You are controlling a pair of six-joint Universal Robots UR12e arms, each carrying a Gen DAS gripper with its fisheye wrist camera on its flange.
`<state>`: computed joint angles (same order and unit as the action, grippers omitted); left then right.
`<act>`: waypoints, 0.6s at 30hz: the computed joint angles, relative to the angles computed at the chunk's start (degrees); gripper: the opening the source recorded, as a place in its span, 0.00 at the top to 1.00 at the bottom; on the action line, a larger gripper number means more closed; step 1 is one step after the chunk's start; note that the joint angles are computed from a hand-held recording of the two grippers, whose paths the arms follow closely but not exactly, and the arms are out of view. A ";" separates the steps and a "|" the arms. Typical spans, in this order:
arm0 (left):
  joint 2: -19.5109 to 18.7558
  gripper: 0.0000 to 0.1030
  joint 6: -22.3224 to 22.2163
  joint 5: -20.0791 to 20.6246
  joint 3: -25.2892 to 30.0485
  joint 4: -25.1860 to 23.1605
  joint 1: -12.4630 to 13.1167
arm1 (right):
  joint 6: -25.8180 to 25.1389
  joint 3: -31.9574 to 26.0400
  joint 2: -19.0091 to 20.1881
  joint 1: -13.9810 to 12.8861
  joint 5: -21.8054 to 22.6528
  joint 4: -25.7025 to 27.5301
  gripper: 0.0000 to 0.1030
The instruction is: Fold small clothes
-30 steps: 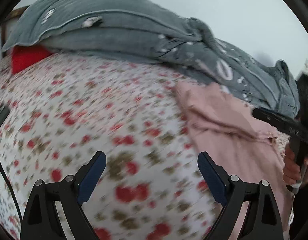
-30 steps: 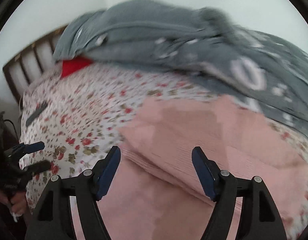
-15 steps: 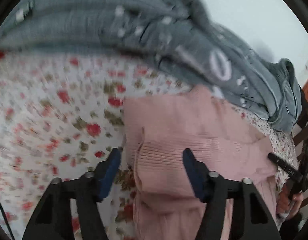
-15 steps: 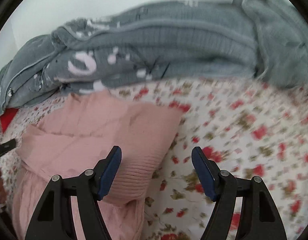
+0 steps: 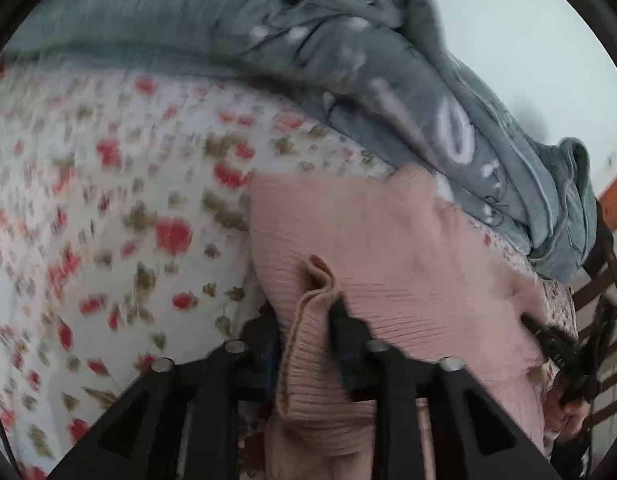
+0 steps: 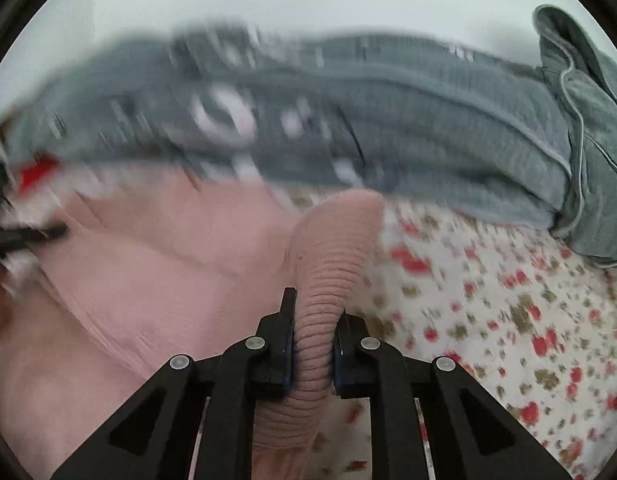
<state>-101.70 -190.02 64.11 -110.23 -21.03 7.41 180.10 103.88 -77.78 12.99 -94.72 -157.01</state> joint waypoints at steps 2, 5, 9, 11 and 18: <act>0.81 0.56 -0.02 1.13 0.65 -2.98 0.16 | 1.58 -0.97 0.39 -0.27 -0.88 5.63 0.74; 3.35 0.42 -0.78 5.08 -0.37 -4.21 0.41 | 3.46 -1.62 -0.37 0.84 -7.32 7.60 0.36; 7.86 0.40 3.38 8.16 -4.23 -4.79 0.67 | 4.97 2.53 -4.75 1.30 -8.41 5.85 0.36; 9.81 0.40 4.75 9.05 -6.11 -4.76 0.90 | 6.31 4.99 -6.81 2.19 -9.45 3.32 0.36; 16.98 0.42 9.59 7.21 -12.69 -6.37 1.62 | 8.88 12.47 -14.21 4.73 -12.02 1.13 0.40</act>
